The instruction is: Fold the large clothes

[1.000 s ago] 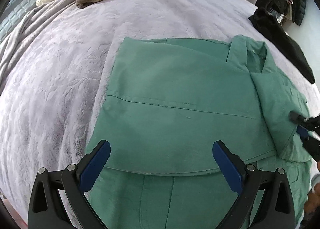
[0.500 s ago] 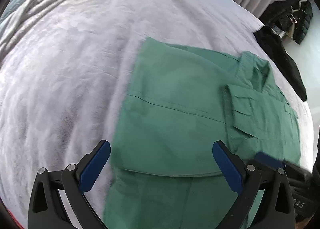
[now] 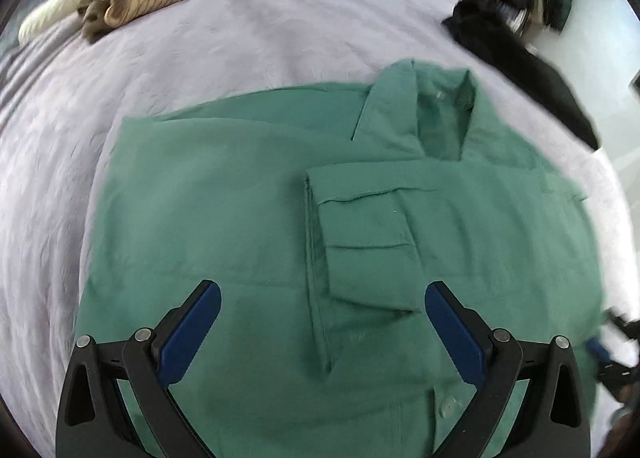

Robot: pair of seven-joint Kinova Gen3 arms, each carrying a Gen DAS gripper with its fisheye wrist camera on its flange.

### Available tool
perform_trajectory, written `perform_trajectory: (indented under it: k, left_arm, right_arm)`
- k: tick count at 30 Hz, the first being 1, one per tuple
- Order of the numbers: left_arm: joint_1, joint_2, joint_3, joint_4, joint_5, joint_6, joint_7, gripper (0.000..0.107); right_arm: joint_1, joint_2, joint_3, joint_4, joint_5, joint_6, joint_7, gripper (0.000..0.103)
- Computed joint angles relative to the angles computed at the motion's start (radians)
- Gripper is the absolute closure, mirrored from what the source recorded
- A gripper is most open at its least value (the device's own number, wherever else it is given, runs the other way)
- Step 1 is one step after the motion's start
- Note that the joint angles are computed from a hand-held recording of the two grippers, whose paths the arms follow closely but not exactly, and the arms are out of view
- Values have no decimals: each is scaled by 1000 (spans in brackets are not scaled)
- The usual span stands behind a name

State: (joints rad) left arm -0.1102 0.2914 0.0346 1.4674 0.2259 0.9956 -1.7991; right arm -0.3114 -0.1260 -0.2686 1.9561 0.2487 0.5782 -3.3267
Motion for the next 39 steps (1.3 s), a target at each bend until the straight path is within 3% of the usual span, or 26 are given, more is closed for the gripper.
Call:
perform_trajectory:
  k: [2, 3, 4, 6, 9, 11, 15, 19, 21, 23, 24, 25, 27, 29, 30, 32, 34, 35, 36, 39]
  left_arm:
    - [31, 26, -3, -14, -38, 7, 36, 5]
    - [46, 33, -7, -17, -61, 8, 57, 5]
    - [61, 36, -10, -16, -83, 4, 76, 5]
    - [67, 33, -8, -13, -98, -4, 87, 5]
    - [87, 39, -7, -16, -132, -12, 105, 5]
    - [103, 45, -7, -12, -154, -28, 120, 5]
    - [101, 50, -1, -16, -160, -24, 120, 5]
    - [57, 64, 10, -66, -113, 13, 71, 5]
    - [40, 67, 12, -83, -92, 9, 47, 5]
    - [26, 92, 14, -129, -73, 25, 31, 5]
    - [21, 106, 15, -151, -66, 38, 27, 5]
    - [11, 125, 19, -176, -51, 56, 20, 5]
    - [-1, 158, 22, -210, -31, 75, 12, 7]
    - [1, 175, 27, -222, -25, 95, 6, 35]
    - [-2, 184, 31, -230, -17, 102, -2, 41]
    - [-28, 196, 55, -239, 29, 112, -42, 77]
    - [-20, 194, 48, -246, 35, 116, -43, 81]
    - [-19, 190, 47, -244, 38, 110, -45, 84]
    - [-19, 187, 45, -244, 40, 109, -44, 85]
    - [-26, 186, 46, -254, 50, 99, -66, 92]
  right_arm:
    - [92, -34, -45, 58, -19, -81, -81, 55]
    - [138, -33, -81, 76, -24, -118, -117, 87]
    - [185, -33, -116, 88, -27, -138, -137, 100]
    - [268, -31, -207, 65, 17, -130, -128, 101]
    - [331, -25, -303, 10, 48, -20, -28, 101]
    - [322, -19, -279, 23, -14, 20, 9, 101]
    - [236, -58, -130, 62, -173, 32, 132, 101]
    - [78, -59, -17, -52, -179, 191, 295, 94]
    - [53, -43, -26, -139, -131, 257, 376, 93]
    - [82, 12, -69, -232, -72, 293, 458, 76]
    - [110, 51, -86, -278, -50, 304, 498, 50]
    - [156, 79, -117, -317, -44, 329, 539, 42]
    - [237, 169, -177, -399, -17, 374, 620, 42]
    - [258, 260, -171, -479, -9, 434, 702, 42]
    - [250, 293, -147, -507, -5, 444, 734, 42]
    - [256, 334, -135, -548, -14, 465, 770, 42]
    - [248, 385, -96, -582, -41, 468, 812, 45]
    - [260, 402, -90, -589, -74, 460, 840, 52]
    - [276, 409, -99, -588, -92, 448, 856, 96]
    - [238, 408, -78, -624, -63, 469, 857, 101]
